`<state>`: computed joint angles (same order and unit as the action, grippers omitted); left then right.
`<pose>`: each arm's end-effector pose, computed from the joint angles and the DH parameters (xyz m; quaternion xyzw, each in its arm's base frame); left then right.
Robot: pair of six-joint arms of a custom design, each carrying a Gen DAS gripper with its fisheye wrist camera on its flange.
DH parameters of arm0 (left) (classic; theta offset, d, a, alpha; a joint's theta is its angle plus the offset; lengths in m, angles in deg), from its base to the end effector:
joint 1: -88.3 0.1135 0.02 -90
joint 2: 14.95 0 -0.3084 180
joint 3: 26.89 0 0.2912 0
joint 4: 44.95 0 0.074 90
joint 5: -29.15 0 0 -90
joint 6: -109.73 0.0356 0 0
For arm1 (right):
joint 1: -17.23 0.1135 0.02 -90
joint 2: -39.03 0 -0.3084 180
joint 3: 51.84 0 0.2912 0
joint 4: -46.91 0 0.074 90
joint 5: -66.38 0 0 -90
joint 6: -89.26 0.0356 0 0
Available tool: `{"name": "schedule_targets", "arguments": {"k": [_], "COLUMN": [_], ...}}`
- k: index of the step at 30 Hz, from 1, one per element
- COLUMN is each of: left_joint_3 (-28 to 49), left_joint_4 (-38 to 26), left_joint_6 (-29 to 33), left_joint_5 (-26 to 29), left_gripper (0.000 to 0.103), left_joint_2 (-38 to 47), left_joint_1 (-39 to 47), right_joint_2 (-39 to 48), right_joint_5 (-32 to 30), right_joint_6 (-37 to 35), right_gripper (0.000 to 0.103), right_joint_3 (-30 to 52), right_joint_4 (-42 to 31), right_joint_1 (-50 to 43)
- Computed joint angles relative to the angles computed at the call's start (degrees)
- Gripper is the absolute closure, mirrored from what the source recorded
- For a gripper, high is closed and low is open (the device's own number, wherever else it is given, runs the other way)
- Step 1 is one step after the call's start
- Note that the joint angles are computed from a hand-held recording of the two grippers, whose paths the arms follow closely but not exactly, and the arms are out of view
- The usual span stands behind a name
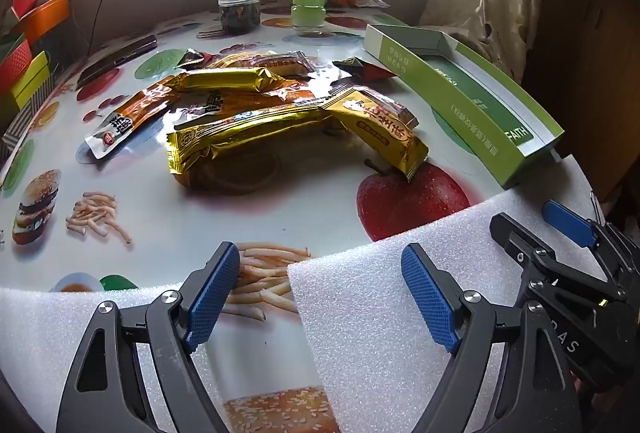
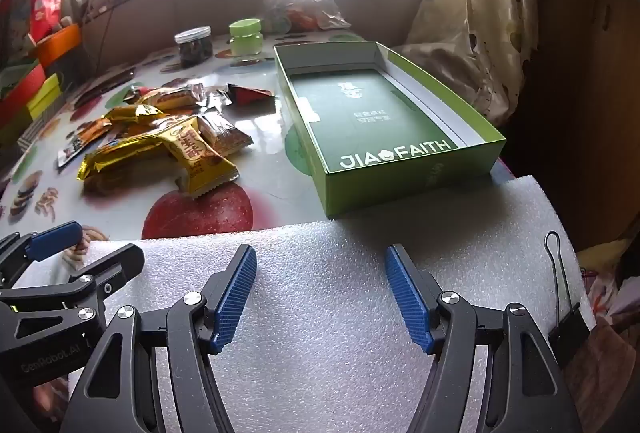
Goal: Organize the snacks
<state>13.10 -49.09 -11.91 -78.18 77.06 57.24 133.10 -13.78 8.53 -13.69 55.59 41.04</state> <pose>0.2369 -0.1303 0.1025 -0.0486 0.9456 -0.0266 0.3207 0.2578 0.1071 0.0998 -0.0864 0.9243 0.0268 0.3709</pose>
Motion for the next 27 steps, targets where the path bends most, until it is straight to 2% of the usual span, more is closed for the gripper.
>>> {"name": "schedule_targets", "arguments": {"k": [27], "left_joint_3": [-0.79], "left_joint_4": [0.12], "left_joint_6": [0.21], "left_joint_5": [-0.80], "left_gripper": [0.020], "left_joint_2": [-1.13], "left_joint_1": [-0.18], "right_joint_2": [-0.37], "right_joint_5": [1.44], "right_joint_6": [0.55], "right_gripper": [0.036], "right_joint_3": [-1.72], "right_joint_4": [2.34], "right_joint_1": [0.98]}}
